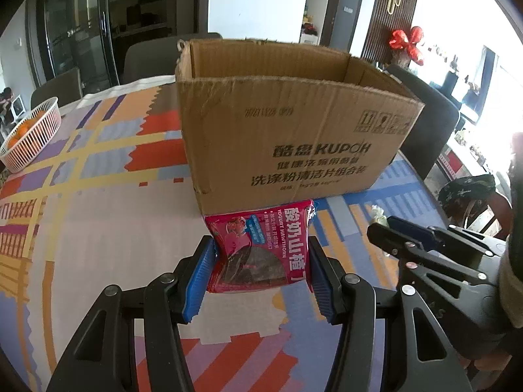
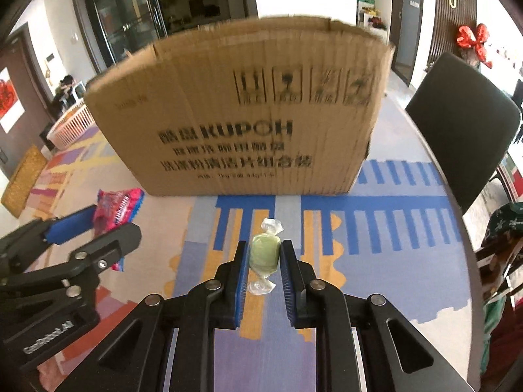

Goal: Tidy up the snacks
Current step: 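Carry both held snacks over the box and open both grippers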

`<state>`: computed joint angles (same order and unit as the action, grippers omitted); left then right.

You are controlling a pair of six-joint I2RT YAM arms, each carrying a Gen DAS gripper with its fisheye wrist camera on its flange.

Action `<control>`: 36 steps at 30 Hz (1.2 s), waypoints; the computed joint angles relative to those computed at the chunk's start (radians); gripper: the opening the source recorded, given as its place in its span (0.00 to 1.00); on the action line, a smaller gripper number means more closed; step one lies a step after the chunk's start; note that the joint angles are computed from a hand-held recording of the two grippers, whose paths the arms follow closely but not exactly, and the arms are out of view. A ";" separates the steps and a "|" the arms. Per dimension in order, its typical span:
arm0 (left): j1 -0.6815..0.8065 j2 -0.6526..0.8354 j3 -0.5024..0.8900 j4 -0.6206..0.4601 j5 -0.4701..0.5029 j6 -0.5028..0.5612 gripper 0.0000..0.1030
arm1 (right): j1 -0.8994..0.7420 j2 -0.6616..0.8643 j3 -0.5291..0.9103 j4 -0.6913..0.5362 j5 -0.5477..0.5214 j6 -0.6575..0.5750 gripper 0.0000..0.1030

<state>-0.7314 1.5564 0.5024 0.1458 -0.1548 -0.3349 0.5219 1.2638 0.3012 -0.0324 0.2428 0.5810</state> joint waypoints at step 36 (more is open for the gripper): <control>-0.027 -0.400 0.157 -0.267 -0.103 0.086 0.53 | 0.109 -0.561 0.255 -0.497 0.232 -0.103 0.20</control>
